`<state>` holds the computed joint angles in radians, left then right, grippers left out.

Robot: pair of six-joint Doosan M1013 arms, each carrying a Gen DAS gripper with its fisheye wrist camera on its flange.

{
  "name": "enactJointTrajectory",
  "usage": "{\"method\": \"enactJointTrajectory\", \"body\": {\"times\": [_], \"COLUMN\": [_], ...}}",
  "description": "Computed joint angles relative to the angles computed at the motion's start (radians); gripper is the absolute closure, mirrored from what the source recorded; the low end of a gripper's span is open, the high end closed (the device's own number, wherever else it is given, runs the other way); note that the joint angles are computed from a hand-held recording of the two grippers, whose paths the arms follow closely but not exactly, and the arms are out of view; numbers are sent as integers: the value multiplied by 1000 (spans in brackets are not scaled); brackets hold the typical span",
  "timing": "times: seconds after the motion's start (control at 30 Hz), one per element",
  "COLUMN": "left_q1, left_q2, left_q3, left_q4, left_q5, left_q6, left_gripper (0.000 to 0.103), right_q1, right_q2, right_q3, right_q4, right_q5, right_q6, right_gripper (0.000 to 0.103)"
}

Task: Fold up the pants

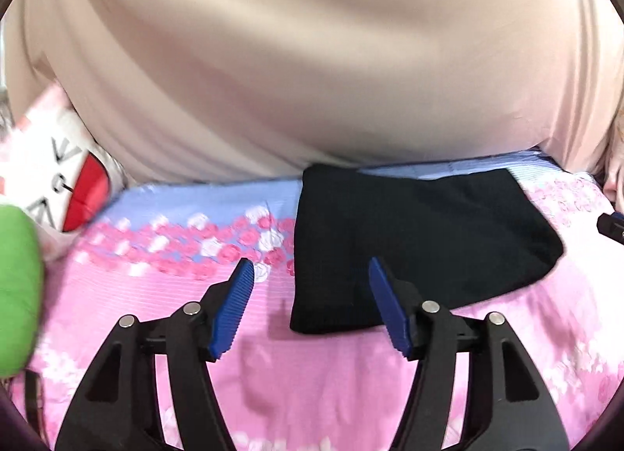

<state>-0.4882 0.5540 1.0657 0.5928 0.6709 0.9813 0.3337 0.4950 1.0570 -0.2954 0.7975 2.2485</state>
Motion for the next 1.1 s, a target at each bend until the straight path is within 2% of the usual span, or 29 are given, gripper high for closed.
{"method": "enactJointTrajectory", "body": {"times": [0.03,0.1,0.17,0.23,0.57,0.8,1.1], "left_q1": [-10,-20,-28,-36,-68,-81,-88], "left_q2": [-21,-59,-88,-120,-221,-244,-256], "left_q3": [22,61,90,125,266,325,371], "left_q4": [26,34,43,42,172,202,230], "left_q5": [4,-8,-12,-21,-50,-47,-76], "left_q6": [-25,-51,-75,-94,-250,-307,-349], "left_gripper": [37,34,34,33,23,22,18], "right_q1": [15,36,65,87,158,207,220], "right_q2": [-19,-48,-70,-96,-187,-205,-211], "right_q3": [18,47,67,93,214,266,298], "right_q4": [-37,-95,-188,-248,-346,-471,-426], "right_q5": [-16,-33,-33,-40,-49,-4,-9], "right_q6": [38,81,149,196,344,441,442], "right_gripper": [35,32,25,25,20,18,18]}}
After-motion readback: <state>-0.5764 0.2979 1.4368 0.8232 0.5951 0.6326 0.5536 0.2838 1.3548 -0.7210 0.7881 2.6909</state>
